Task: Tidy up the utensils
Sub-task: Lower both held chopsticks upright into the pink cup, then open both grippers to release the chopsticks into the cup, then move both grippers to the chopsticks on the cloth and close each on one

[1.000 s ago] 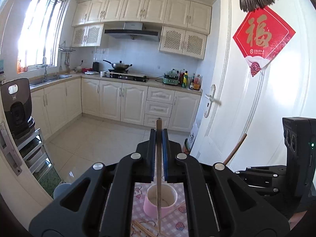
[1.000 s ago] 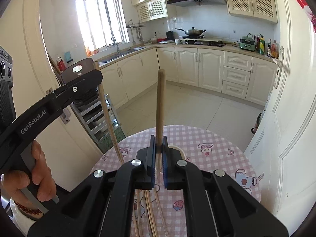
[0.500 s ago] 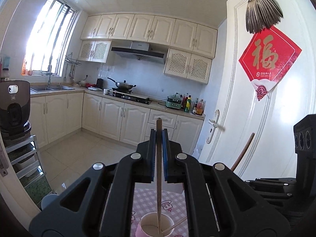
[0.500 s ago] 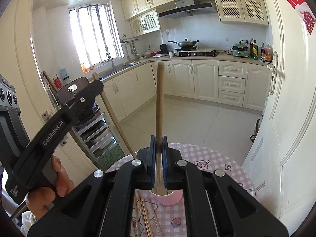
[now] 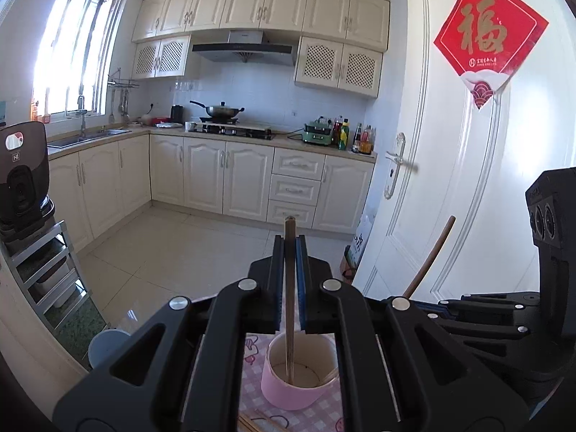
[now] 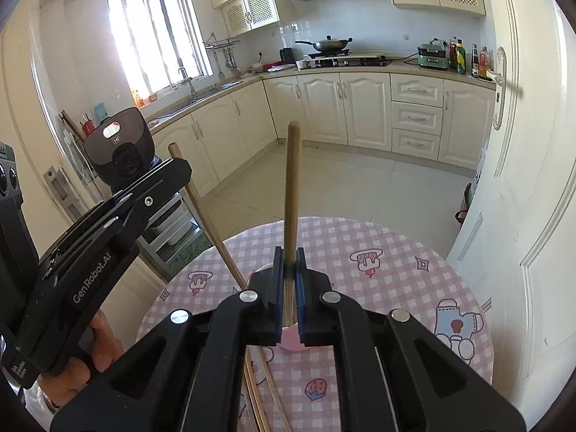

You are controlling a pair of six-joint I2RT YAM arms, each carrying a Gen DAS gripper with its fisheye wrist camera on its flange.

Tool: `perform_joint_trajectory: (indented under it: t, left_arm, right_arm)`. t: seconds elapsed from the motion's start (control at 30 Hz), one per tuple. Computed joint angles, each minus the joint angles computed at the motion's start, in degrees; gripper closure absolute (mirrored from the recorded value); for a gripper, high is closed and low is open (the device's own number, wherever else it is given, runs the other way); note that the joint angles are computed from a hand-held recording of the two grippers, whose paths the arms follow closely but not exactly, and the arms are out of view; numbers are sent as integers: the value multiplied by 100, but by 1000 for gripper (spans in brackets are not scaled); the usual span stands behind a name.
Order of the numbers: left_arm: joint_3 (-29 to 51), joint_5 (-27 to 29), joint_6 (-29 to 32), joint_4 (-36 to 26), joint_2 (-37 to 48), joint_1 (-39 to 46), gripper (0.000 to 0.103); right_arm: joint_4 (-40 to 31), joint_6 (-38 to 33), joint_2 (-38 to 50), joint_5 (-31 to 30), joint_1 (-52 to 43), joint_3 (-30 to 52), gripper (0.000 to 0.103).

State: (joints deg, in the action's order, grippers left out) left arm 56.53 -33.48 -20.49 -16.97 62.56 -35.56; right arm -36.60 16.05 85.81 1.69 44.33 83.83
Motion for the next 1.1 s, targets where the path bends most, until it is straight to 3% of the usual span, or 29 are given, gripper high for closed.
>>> perform_joint_trajectory:
  t: [0.23, 0.3, 0.33, 0.37, 0.5, 0.53, 0.57, 0.73, 1.03, 1.1]
  left_arm:
    - [49, 91, -196, -540, -57, -88, 93]
    - [93, -25, -318, -745, -46, -136, 76]
    - [72, -72, -399, -799, -90, -161, 54]
    - [-4, -110, -441, -767, -186, -197, 47]
    - [31, -273, -550, -1120, -340, -335, 46]
    - [11, -282, -598, -1199, -424, -361, 41]
    - [14, -294, -663, -1279, -481, -390, 34]
    - [-100, -675, -1074, -1882, -951, -725, 24]
    - [-552, -671, -2283, -3447, -1859, -1098, 22]
    - [-790, -432, -2448, -3713, -2125, -1017, 22]
  right_arm:
    - [132, 116, -93, -118, -86, -305, 95]
    - [154, 154, -138, -179, -123, -373, 95]
    - [188, 182, -180, -199, -137, -430, 92]
    - [210, 198, -218, -208, -138, -477, 90]
    - [255, 252, -412, -89, -54, -604, 61]
    - [270, 267, -493, -3, -7, -651, 60]
    - [265, 268, -545, 40, 24, -670, 60]
    - [337, 277, -988, 299, 219, -987, 54]
    - [606, 373, -1744, 860, 600, -1903, 52]
    - [665, 407, -1882, 961, 689, -2164, 52]
